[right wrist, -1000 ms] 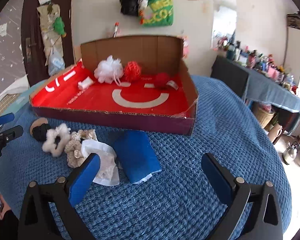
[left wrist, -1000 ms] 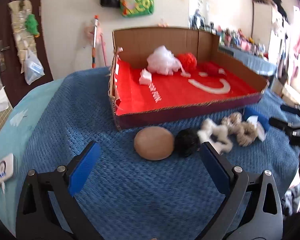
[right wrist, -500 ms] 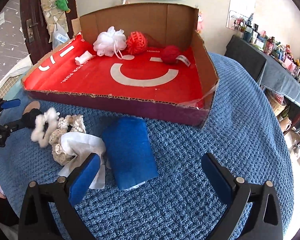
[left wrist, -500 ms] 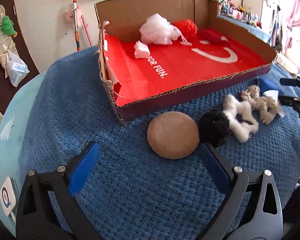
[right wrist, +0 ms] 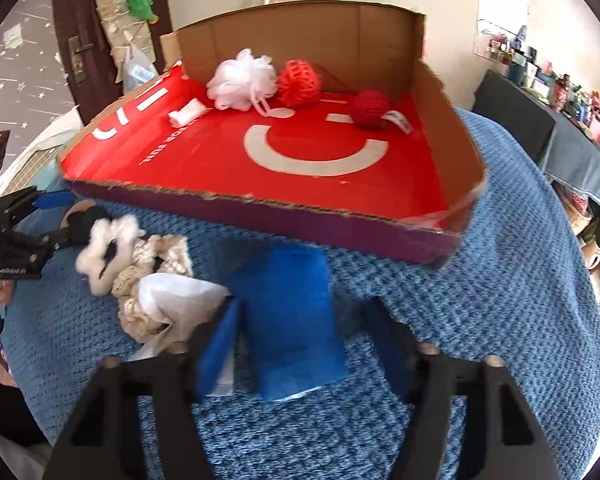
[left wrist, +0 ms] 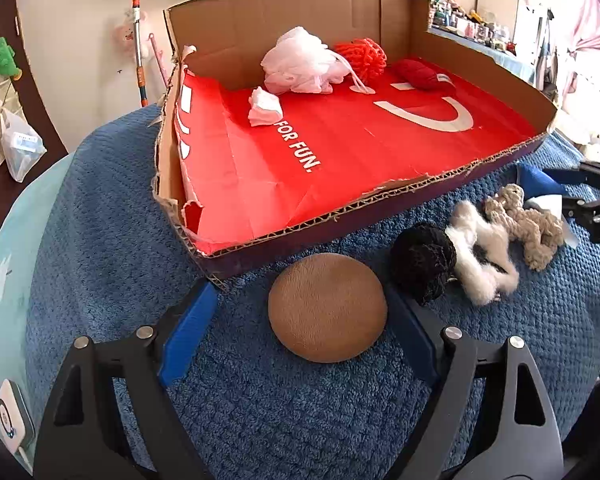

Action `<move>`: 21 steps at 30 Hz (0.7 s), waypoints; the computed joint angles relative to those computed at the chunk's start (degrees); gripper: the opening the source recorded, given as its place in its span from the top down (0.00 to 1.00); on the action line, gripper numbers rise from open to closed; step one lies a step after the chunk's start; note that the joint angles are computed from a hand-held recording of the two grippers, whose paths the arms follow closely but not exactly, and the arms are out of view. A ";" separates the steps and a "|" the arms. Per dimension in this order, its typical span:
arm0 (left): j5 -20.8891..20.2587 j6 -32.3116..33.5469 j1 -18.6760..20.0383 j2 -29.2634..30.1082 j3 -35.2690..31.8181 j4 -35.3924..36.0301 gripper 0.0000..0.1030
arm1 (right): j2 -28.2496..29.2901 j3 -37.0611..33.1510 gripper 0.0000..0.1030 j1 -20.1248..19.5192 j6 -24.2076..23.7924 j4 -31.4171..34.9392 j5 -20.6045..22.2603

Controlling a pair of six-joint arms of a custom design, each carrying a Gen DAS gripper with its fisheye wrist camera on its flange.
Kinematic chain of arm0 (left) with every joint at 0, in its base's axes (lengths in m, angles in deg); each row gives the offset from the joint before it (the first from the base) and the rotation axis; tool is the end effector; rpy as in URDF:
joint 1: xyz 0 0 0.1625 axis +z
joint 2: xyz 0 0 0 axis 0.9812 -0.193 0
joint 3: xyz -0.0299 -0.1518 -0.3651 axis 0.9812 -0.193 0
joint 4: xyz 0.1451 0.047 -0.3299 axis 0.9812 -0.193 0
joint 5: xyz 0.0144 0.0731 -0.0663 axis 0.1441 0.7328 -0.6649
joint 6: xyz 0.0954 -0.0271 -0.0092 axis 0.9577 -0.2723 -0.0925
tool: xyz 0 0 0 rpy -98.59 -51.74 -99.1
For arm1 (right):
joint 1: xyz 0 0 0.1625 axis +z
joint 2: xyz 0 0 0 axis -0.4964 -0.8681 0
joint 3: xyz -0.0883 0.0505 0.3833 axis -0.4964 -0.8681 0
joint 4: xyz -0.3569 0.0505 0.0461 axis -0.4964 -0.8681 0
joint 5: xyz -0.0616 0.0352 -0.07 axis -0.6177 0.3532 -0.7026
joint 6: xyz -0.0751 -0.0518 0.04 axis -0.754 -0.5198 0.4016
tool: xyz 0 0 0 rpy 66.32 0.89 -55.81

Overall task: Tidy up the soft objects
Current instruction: 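Grasp the tan round pad with the left tool while the right tool grasps the blue sponge, then carry the tan pad and blue sponge into the box and lower them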

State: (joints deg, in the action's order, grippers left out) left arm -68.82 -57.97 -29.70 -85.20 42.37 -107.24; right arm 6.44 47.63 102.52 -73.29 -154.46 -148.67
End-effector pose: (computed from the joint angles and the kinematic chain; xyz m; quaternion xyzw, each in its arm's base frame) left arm -0.2964 -0.6191 -0.0718 0.4805 0.8367 -0.1380 0.2235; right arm -0.0627 -0.5135 0.3192 0.0313 -0.8692 0.3305 0.3665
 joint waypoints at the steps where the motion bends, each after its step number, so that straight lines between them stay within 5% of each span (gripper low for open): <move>1: -0.28 -0.06 0.11 -0.13 0.16 -0.29 0.25 | 0.18 0.20 0.47 0.12 -0.51 -0.62 -0.12; 6: -3.00 -2.52 1.20 -2.07 1.71 -0.17 0.51 | -1.36 2.50 0.72 -0.32 -0.79 -1.61 3.18; 21: -5.34 -2.15 -0.91 -6.37 9.48 -7.96 0.51 | -4.47 5.43 0.75 0.89 0.69 -5.30 7.79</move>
